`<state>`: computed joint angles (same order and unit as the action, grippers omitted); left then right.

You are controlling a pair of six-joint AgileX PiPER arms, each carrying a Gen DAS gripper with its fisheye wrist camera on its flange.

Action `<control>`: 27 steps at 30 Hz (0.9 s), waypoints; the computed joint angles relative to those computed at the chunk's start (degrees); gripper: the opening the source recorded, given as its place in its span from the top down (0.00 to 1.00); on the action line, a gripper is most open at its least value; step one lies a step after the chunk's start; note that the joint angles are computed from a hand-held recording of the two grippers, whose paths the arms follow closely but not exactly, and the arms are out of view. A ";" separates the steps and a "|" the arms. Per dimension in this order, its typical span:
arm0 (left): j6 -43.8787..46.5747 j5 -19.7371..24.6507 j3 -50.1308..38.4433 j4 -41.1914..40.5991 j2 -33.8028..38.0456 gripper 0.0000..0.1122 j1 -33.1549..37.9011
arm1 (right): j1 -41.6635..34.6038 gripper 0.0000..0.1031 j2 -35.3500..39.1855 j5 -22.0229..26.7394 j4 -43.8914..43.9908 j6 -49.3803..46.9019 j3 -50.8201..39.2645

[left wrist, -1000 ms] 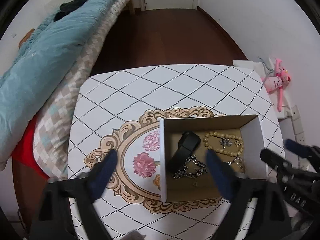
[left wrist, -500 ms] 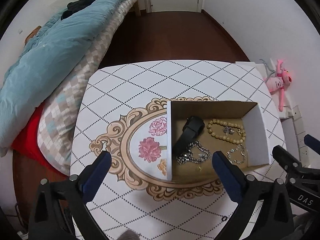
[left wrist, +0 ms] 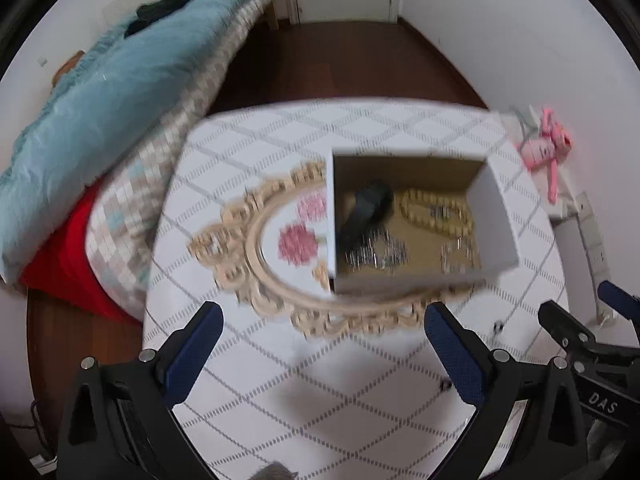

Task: Organize jewelry
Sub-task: 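Lift both tools away from the box, then pinch a black ring with the right tool while the left tool pinches another black ring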

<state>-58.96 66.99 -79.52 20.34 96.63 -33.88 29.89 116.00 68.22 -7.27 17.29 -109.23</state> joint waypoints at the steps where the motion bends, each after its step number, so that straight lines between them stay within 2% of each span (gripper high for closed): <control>1: -0.41 -0.02 0.40 -0.47 0.40 0.08 -0.48 | -0.10 0.00 -0.58 -0.93 0.16 0.06 2.17; 5: -1.74 -3.06 5.02 -3.23 2.10 0.08 -1.64 | -1.03 0.01 -1.32 -4.94 2.25 -0.75 9.53; 7: -2.31 -4.48 6.75 -4.16 3.20 0.08 -2.02 | -1.82 0.10 -0.78 -7.37 4.55 -2.26 12.51; 9: -2.45 -5.84 7.98 -5.31 4.42 0.08 -2.08 | -2.36 0.31 0.35 -9.36 5.90 -3.61 14.60; 17: -2.10 -7.88 9.61 -7.29 6.81 0.08 -2.40 | -1.55 0.59 1.63 -15.55 3.95 -3.12 19.20; 19: -1.99 -7.97 9.45 -7.67 7.22 0.08 -2.52 | -1.03 0.72 1.82 -16.08 2.66 -2.50 19.28; 20: -1.90 -7.88 9.42 -7.71 7.30 0.08 -2.54 | -0.71 0.85 1.87 -16.22 1.71 -1.92 19.35; 27: -3.50 -7.14 7.78 -7.58 7.81 0.08 -5.66 | -0.70 0.87 -0.17 -17.80 2.74 -1.90 21.86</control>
<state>-62.46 59.85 -71.74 12.77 104.44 -39.53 29.19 115.82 50.42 -4.53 15.39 -87.36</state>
